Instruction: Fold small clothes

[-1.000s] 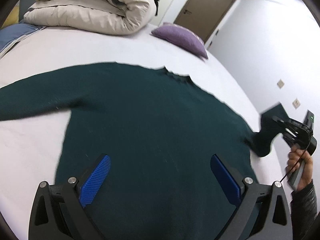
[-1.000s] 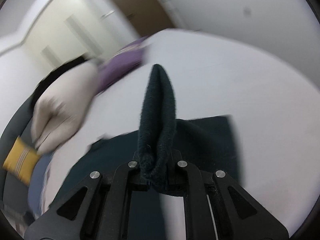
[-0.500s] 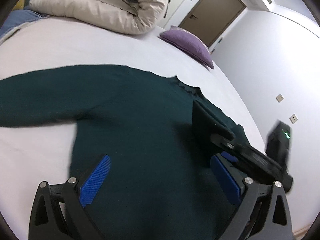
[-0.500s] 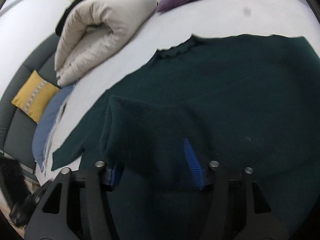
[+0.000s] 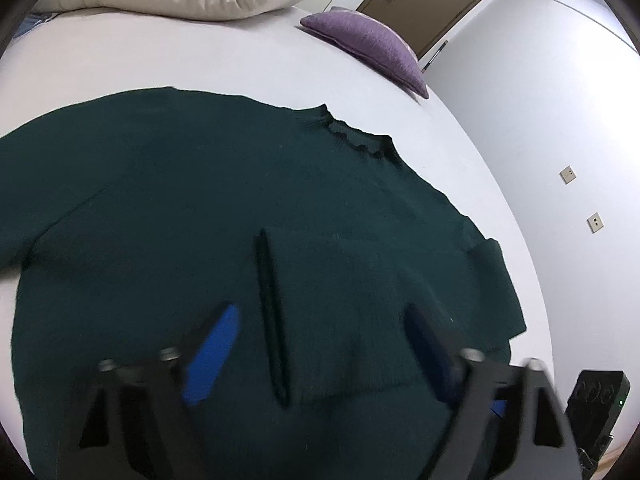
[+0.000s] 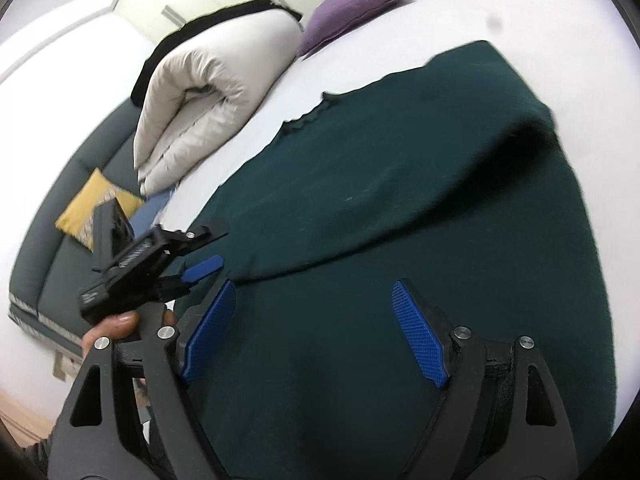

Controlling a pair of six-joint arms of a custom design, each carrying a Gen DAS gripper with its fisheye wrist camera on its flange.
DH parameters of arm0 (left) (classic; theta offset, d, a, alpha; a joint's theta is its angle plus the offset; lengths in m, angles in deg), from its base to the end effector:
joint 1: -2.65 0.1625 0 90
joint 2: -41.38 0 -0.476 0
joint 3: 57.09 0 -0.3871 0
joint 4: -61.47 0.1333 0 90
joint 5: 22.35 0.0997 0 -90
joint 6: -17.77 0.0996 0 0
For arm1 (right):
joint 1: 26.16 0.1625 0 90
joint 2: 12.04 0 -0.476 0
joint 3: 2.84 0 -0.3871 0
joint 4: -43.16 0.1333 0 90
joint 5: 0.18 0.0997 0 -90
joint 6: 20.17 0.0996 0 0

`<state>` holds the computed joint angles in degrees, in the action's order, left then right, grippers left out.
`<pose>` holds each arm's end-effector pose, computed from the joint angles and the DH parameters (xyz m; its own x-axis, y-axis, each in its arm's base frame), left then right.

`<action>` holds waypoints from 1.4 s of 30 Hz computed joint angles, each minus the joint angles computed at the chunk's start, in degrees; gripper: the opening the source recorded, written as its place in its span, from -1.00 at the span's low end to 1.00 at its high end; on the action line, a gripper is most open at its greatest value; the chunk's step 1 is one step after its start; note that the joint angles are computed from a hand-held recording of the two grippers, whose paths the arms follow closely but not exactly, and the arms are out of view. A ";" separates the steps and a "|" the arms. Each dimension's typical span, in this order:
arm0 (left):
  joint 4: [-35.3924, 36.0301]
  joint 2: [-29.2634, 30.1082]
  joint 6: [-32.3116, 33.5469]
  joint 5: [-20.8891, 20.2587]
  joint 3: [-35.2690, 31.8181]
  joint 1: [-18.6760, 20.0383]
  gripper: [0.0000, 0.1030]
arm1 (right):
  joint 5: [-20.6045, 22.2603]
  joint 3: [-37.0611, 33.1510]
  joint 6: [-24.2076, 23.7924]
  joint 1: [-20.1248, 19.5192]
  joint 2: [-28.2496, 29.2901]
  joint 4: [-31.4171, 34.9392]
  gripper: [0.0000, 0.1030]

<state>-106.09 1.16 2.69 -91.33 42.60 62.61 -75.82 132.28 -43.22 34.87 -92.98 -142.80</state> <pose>-0.1960 -0.6765 0.0790 -0.9579 0.1440 -0.2484 0.2347 0.8910 -0.3885 -0.0749 -0.4616 0.3132 -0.9949 0.0433 0.0907 -0.0308 0.7274 -0.6855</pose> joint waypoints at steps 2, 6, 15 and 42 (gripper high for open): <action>3.86 1.33 0.03 1.65 -2.57 -0.12 -0.04 | 2.25 1.10 0.23 -2.77 -2.11 0.95 0.56; 6.57 1.71 1.67 3.61 -3.69 -0.40 -0.64 | 4.73 0.84 1.39 -5.40 -3.89 1.27 0.56; -4.18 1.48 13.30 5.06 -4.78 -2.28 -0.77 | 3.27 -3.39 6.78 -7.06 -5.40 -0.18 0.56; -11.42 5.18 16.23 5.00 -4.38 3.08 -0.67 | -19.24 -18.68 3.67 -1.92 1.23 8.23 -0.64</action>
